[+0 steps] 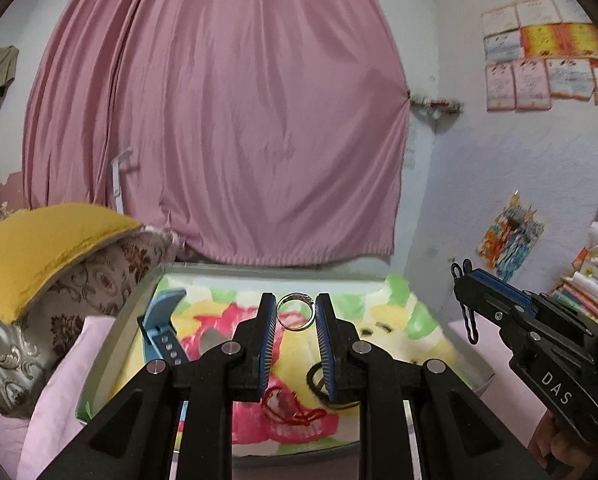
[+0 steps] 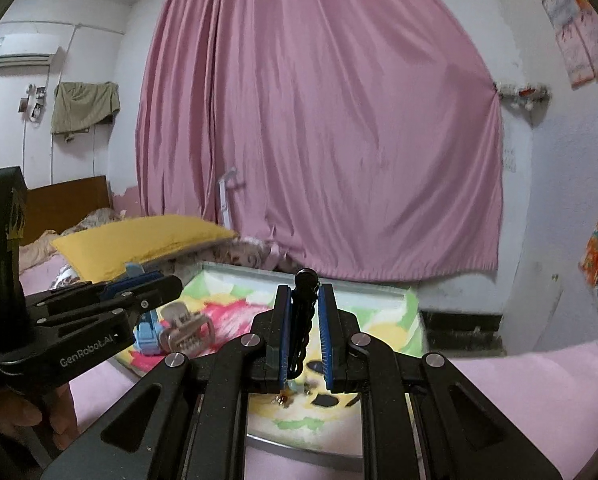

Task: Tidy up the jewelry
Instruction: 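Lift the silver ring and black clip and carry both over the tray, then open both grippers to release the ring and clip into the tray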

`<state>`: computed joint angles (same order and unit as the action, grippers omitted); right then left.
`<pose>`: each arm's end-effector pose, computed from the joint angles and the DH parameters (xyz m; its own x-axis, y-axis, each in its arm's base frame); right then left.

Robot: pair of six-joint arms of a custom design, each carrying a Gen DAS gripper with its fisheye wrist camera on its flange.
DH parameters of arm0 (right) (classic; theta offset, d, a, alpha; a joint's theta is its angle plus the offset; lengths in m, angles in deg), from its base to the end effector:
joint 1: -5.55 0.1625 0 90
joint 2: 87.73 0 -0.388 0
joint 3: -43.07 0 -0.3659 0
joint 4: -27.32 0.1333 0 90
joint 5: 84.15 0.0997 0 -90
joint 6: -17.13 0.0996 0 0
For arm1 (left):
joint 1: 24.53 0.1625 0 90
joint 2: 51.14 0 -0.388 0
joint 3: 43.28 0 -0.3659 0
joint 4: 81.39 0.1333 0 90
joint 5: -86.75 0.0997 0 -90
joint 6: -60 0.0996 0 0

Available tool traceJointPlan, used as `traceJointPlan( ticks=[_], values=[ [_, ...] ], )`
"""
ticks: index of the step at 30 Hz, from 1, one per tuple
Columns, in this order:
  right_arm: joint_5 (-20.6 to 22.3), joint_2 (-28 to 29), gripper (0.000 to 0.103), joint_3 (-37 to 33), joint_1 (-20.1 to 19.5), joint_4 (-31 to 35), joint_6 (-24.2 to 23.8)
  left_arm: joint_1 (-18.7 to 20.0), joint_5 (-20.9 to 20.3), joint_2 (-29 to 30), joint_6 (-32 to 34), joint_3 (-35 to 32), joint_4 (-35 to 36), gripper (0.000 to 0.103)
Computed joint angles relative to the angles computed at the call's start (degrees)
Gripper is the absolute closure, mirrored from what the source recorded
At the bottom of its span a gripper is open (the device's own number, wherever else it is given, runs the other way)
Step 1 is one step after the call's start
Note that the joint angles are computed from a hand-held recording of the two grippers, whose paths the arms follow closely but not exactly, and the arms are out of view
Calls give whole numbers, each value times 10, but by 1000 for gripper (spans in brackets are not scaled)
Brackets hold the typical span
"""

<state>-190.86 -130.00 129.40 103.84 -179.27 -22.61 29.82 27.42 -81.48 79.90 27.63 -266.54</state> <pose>0.2003 -0.6489 0.2355 -0.7315 -0.0874 0.6762 -0.6645 0.3137 -0.6783 -0.2819 -0.7089 0.1521 -0.7700 0.3141 -0.5554 0.6380 0.3872 -0.6656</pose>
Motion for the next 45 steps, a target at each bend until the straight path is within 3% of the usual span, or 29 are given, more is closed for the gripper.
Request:
traceJointPlan(
  ticks=[12, 22, 37, 45],
  values=[
    [-40, -5, 91, -31, -19, 146, 77, 17, 13, -1, -114, -49, 220, 84],
    [-54, -3, 91, -47, -24, 216, 113, 23, 19, 7, -158, -80, 318, 84],
    [-67, 5, 91, -80, -29, 307, 160, 23, 25, 9, -166, -93, 366, 84],
    [-65, 5, 91, -81, -31, 312, 168, 25, 12, 5, -166, -87, 352, 84]
  ],
)
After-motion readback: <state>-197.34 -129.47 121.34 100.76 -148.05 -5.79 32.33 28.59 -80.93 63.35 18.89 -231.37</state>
